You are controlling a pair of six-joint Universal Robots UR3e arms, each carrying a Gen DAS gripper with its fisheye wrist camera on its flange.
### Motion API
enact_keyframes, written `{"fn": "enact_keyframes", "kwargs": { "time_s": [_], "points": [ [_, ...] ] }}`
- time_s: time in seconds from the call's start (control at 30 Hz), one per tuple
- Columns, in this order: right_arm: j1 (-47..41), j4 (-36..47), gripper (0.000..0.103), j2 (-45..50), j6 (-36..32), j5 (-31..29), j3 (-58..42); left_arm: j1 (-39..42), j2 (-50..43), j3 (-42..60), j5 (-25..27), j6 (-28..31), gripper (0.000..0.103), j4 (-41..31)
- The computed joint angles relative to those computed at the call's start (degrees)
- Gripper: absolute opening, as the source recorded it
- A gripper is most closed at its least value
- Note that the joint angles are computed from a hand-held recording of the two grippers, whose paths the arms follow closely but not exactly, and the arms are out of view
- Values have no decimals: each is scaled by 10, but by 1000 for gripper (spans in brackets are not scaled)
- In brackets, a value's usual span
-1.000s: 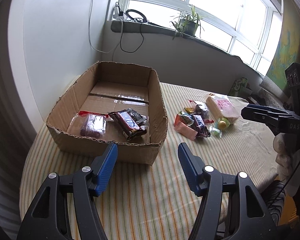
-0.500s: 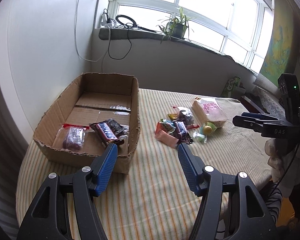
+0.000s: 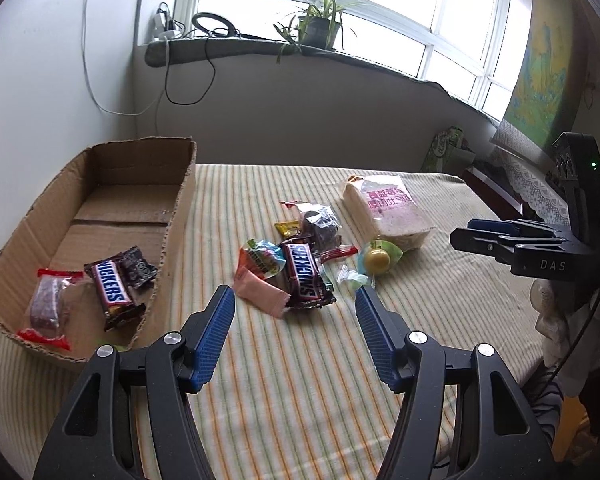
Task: Organize snacks
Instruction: 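Grasp the yellow egg toy with the right tool while the left tool grasps a Snickers bar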
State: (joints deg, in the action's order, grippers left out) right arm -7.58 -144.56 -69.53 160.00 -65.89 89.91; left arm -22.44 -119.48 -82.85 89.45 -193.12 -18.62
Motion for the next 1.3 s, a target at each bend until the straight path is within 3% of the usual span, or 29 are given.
{"fn": "enact_keyframes", "kwargs": {
  "time_s": [0.17,0.43,1.1,1.17,1.3],
  "points": [
    [26,18,43,31,-48,15,-29,-4,-40,60,-13,5,52,-33],
    [79,27,34,115,-58,-24,-117,1,-93,138,-28,7,44,-82],
    [82,62,33,205,-65,-24,-205,3,-193,293,-25,21,43,-195],
    [82,56,33,203,-67,-25,-200,0,-199,303,-22,20,34,-203],
    [91,29,30,194,-66,-47,-180,0,-202,309,-20,18,29,-209]
  ]
}}
